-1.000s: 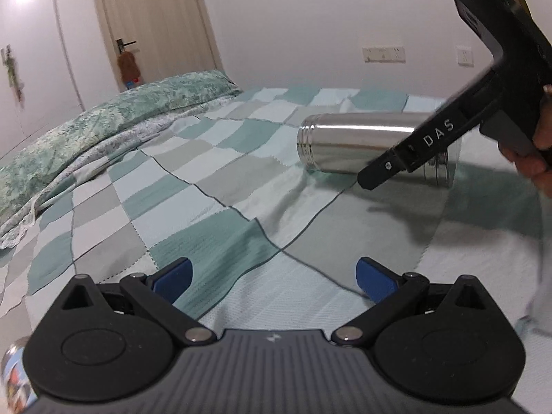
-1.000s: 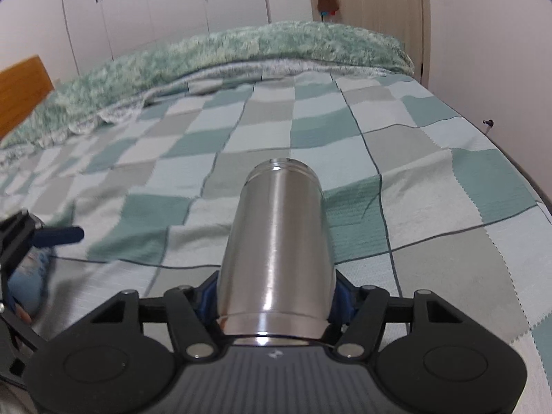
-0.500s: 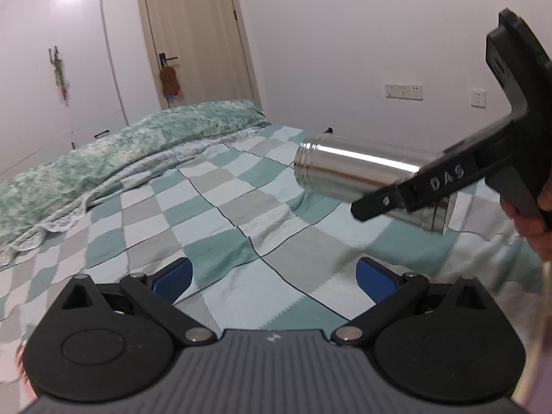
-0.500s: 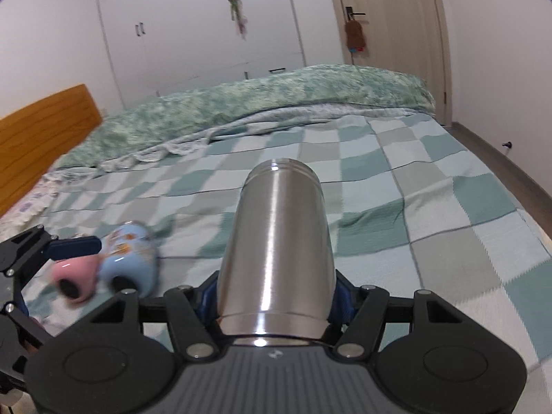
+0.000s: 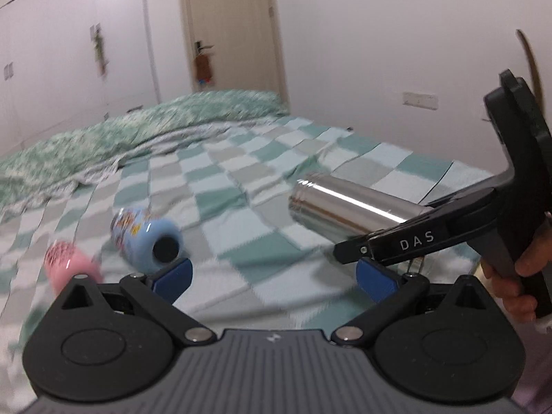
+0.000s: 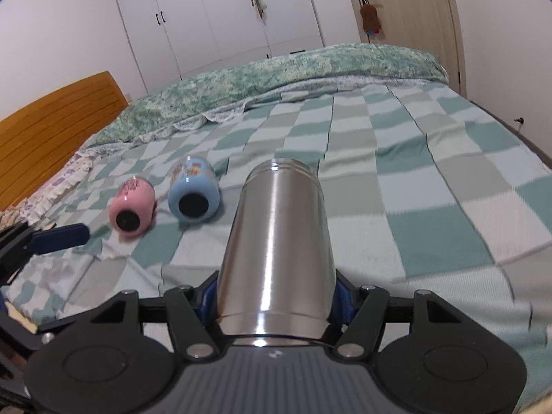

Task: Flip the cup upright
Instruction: 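Lift the silver cup with the right gripper and rotate it upright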

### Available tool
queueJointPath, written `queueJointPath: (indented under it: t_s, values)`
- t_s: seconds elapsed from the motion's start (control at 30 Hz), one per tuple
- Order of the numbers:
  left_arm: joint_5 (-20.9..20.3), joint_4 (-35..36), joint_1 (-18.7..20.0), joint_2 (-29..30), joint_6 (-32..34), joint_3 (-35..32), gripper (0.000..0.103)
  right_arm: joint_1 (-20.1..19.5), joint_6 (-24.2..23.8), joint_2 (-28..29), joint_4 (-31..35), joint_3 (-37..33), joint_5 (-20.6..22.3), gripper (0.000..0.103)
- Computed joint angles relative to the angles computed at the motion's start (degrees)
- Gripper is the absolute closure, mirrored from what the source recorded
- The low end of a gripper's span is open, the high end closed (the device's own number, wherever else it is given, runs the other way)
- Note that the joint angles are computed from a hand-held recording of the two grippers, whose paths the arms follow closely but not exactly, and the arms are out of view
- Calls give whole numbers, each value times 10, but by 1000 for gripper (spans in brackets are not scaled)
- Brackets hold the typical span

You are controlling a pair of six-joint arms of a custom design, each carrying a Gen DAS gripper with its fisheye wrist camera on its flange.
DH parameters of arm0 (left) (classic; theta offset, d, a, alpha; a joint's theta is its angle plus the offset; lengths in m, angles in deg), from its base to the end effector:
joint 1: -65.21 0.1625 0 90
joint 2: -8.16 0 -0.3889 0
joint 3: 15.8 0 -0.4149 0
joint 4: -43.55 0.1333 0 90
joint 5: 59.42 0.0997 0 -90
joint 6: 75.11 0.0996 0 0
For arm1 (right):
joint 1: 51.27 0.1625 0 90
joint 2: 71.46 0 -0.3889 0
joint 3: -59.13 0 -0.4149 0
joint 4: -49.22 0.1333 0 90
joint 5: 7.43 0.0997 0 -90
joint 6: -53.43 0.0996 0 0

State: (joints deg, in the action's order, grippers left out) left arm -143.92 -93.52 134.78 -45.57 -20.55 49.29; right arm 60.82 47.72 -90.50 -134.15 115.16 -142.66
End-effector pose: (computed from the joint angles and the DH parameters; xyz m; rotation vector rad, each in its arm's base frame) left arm -0.1369 -0.7767 0.3720 1.6442 2.2133 -0.8101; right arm 0.3636 -0.7294 0.0839 0.0514 -2.2422 1.2911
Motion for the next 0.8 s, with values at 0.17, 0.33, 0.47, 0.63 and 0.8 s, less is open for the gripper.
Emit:
queueJointPath:
  t_s: [0.17,0.33,0.47,0.63,0.8]
  values:
    - [33,-52,10,-23,-18,48,0,-4,35,18,24,8,-15,40]
    - [40,-88,19,-41,-22,77,0,-6,40,40,20,-1,-32,40]
    - [43,-112,18,-55,-18,102,0,-4,37,38,32,-1,-35,40]
    - [40,-119,14,-63,-25,113,0,4,20,20,12,14,-38,9]
    - [44,-136,1,-62,-44,120,0,10,-61,-14,-107,63,-20,0]
